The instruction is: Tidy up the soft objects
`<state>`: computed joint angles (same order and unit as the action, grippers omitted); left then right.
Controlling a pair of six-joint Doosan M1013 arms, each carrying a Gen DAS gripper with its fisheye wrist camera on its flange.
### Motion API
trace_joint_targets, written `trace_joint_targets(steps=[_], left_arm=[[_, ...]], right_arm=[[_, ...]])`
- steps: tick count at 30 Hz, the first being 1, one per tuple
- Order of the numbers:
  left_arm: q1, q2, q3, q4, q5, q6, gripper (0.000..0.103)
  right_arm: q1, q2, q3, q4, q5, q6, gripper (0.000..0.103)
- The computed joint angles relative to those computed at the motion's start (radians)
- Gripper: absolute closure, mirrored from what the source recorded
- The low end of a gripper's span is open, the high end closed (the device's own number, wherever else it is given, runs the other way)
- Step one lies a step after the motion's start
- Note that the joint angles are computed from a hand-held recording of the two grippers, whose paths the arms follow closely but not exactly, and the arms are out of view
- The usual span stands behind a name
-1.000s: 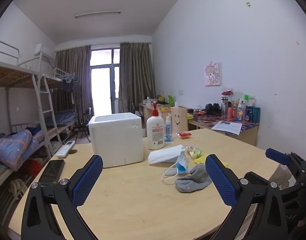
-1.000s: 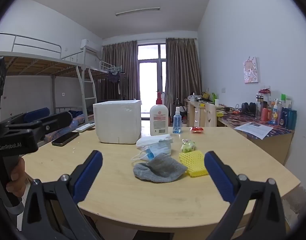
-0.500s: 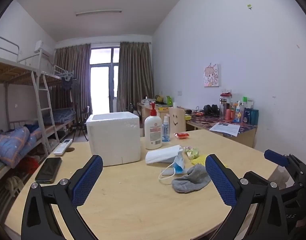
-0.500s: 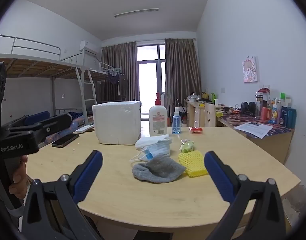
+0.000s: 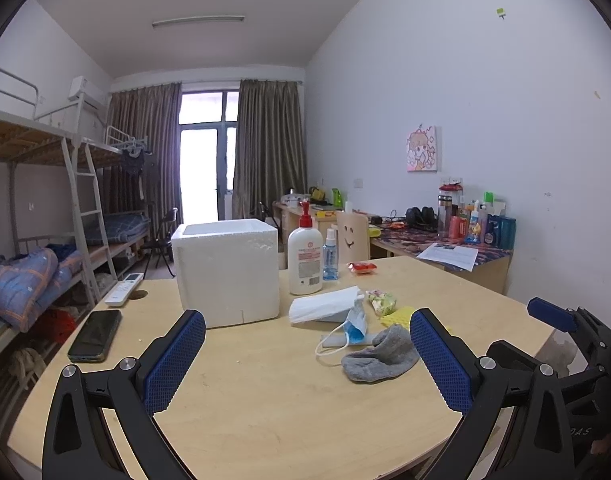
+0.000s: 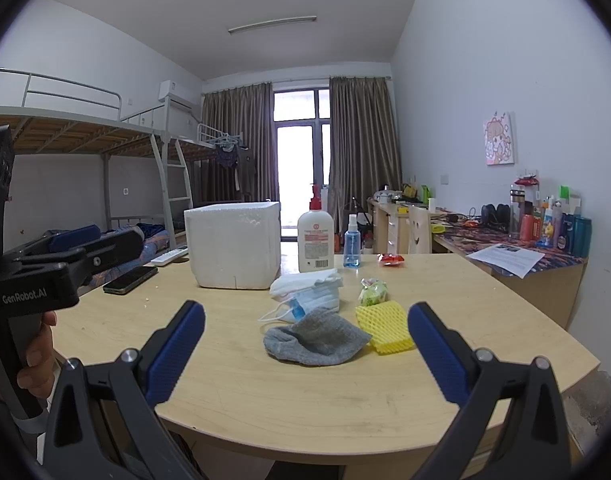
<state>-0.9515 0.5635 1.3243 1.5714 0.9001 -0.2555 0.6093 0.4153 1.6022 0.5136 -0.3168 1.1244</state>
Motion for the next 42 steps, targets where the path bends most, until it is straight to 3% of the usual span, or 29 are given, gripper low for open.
trace_joint_targets(steps=[42], left_arm=[[-0.002,-0.005,-0.004,-0.017,0.002,0.015,0.001]], right_arm=[[0.000,-0.005,-0.001,0.017,0.008,-0.019,0.000]])
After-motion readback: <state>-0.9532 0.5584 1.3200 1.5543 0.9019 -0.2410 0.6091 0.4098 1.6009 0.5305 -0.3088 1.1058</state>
